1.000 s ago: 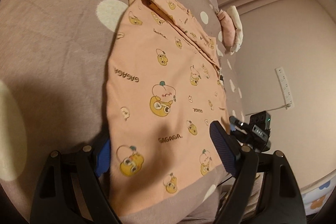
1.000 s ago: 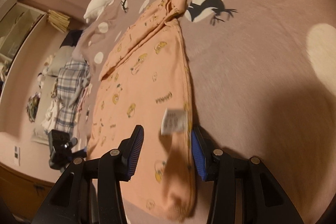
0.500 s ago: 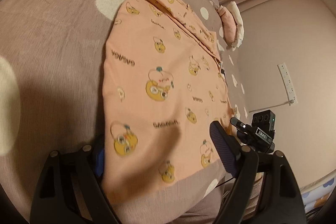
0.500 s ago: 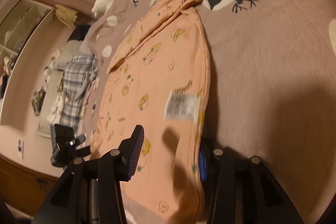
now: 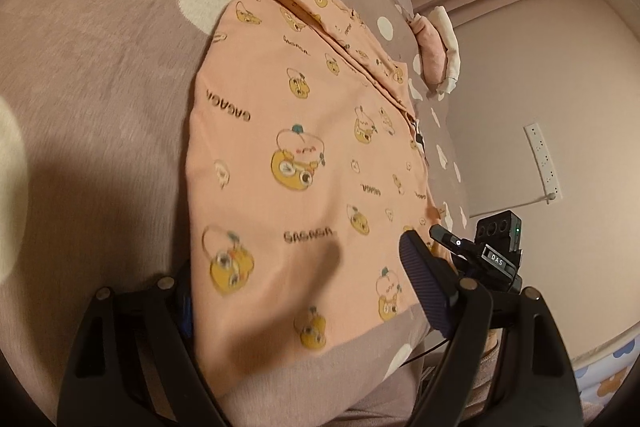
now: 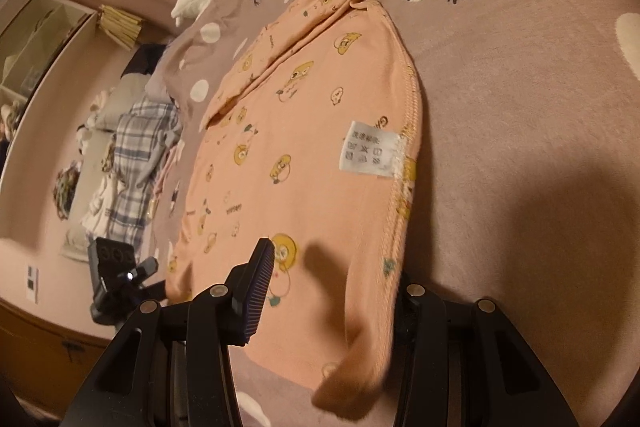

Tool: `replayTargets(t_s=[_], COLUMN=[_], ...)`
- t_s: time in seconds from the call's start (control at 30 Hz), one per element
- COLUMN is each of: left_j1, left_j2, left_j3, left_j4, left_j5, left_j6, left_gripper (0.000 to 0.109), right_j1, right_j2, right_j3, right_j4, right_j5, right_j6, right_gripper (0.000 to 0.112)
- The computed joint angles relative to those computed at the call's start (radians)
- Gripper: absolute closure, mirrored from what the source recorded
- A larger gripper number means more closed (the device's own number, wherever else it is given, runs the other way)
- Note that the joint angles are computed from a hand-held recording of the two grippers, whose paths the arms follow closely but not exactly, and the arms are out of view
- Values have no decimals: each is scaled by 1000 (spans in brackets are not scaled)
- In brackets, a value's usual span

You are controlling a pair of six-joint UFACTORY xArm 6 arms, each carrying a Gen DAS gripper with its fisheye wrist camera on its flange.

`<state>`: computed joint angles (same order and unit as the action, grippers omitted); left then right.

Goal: Fold small clothes
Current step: 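Grasp the hem with the left tool while the right tool grasps the hem too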

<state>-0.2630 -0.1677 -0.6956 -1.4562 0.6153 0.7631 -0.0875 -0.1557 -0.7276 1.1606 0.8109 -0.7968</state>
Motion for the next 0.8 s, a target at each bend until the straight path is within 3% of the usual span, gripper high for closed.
replayTargets(t_s=[0.2, 0.27, 0.33, 0.37, 0.43, 0.47, 0.67, 0.8], left_j1=[0, -6, 2, 12, 40, 50, 72, 93], left_j2=[33, 26, 27, 31, 44, 49, 43, 17], left_j3=[-33, -23, -14, -12, -7, -6, -5, 9], left_j4=[-33, -29, -29, -34, -45, -55, -84, -193], left_j5=[-4, -25, -26, -14, 14, 23, 80, 174], left_j6=[8, 1, -14, -24, -46, -50, -21, 113], left_gripper=[29, 41, 66, 73, 98, 102, 106, 106], right_j1=[35, 38, 31, 30, 32, 28, 16, 7], right_j2=[26, 21, 14, 12, 9, 10, 6, -12], right_j3=[-19, -15, -6, -3, 2, 3, 10, 14], right_j4=[23, 24, 38, 40, 35, 39, 65, 116], right_j5=[-40, -49, -43, -45, -60, -59, -49, -8], right_j6=[-15, -21, -40, -42, -38, -39, -65, -120], right_gripper=[68, 68, 68, 71, 78, 81, 100, 104])
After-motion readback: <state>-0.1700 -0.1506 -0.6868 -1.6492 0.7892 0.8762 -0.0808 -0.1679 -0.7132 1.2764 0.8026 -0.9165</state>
